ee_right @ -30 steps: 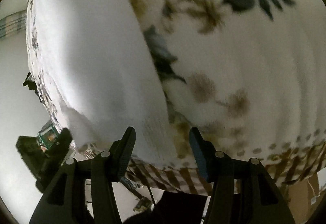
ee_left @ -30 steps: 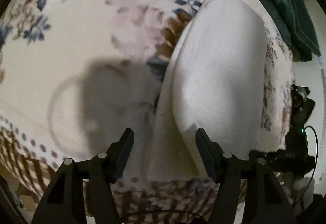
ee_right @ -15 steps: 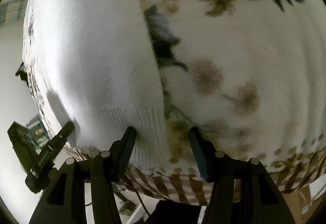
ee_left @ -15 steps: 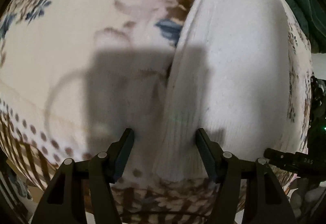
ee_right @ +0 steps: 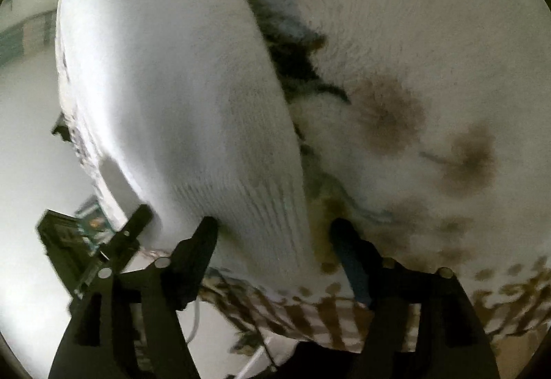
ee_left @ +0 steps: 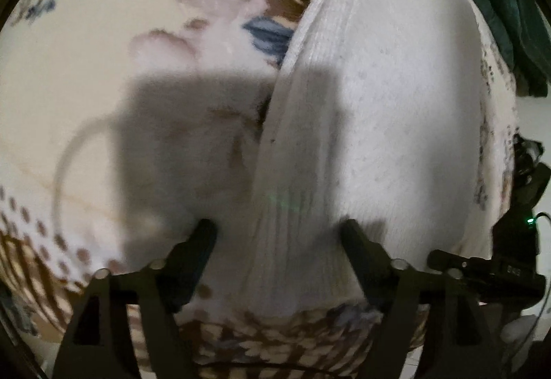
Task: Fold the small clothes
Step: 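Press and straighten the folded sweater strip with both tools, then grasp the strip's hem end with both tools and lift it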
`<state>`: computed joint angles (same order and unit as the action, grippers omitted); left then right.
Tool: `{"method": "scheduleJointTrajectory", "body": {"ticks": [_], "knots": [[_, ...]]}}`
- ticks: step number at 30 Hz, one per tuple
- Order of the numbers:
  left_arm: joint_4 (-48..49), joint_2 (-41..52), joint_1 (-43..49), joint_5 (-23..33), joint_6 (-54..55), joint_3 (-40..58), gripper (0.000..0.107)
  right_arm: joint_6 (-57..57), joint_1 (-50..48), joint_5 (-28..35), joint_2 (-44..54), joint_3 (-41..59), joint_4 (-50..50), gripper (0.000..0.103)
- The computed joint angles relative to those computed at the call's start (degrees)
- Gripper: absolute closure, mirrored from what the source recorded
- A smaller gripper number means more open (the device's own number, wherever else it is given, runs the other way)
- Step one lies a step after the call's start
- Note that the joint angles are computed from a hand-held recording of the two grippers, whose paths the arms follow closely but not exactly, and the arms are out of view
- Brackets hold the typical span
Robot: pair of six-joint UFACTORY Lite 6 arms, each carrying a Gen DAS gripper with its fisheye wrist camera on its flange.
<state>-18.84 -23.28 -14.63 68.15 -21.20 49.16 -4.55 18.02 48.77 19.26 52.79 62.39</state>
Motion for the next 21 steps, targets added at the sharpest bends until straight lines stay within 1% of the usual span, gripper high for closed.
{"method": "scheduleJointTrajectory", "body": {"ticks": [4,5,7,8,9,10,11,12,13,14,15,16,17,21], "knots": [[-7.4,1.7,7.1,-2.8,8.3,-3.7,0.012,-6.7,-1.0,0.8,1.7,-2.3,9.5,0.027],[-8.3,1.3,6.9,-3.9,7.9,-4.8,0.012,-9.6,-1.5,1.5,2.0,-3.1,12.5,0.027],[-10.0,1.2,8.7,-4.2,9.6,-5.5,0.012,-13.3,-1.9,2.5,2.3,-4.4,16.6,0.027],[-10.5,0.8,9.4,-4.0,10.5,-5.8,0.012,-14.9,-1.3,2.6,2.5,-4.9,19.0,0.032],[-10.9,0.0,10.0,-3.8,11.2,-6.1,0.012,-14.8,0.0,1.9,3.0,-4.1,20.4,0.046],[-11.5,-1.5,10.6,-3.6,12.1,-6.8,0.012,-14.5,0.6,1.3,2.6,-4.5,20.6,0.055],[-11.7,-2.8,11.6,-2.6,13.1,-7.0,0.012,-15.9,0.9,1.4,2.2,-5.3,22.4,0.079],[-11.7,-4.0,11.5,-2.3,13.6,-7.4,0.015,-17.8,0.2,2.1,1.4,-6.9,23.9,0.082],[-11.4,-4.9,11.8,-0.8,13.9,-6.4,0.028,-18.5,-2.6,3.0,-0.6,-8.8,23.0,0.083],[-10.7,-4.5,11.4,-0.5,14.0,-5.6,0.061,-19.1,-2.9,3.3,-1.7,-9.6,23.6,0.085],[-9.5,-3.6,11.5,0.7,14.7,-4.1,0.076,-18.8,-2.6,2.7,-3.1,-10.0,23.8,0.086],[-10.8,-3.4,12.0,1.9,16.0,-3.3,0.092,-18.7,-2.5,2.5,-4.0,-10.3,23.8,0.086],[-11.7,-3.0,13.7,3.3,17.6,-2.3,0.095,-17.6,-2.3,2.1,-5.5,-10.4,23.2,0.086],[-14.1,-2.5,14.7,7.1,17.8,3.2,0.097,-14.6,-4.2,3.5,-9.7,-10.5,20.7,0.087]]}}
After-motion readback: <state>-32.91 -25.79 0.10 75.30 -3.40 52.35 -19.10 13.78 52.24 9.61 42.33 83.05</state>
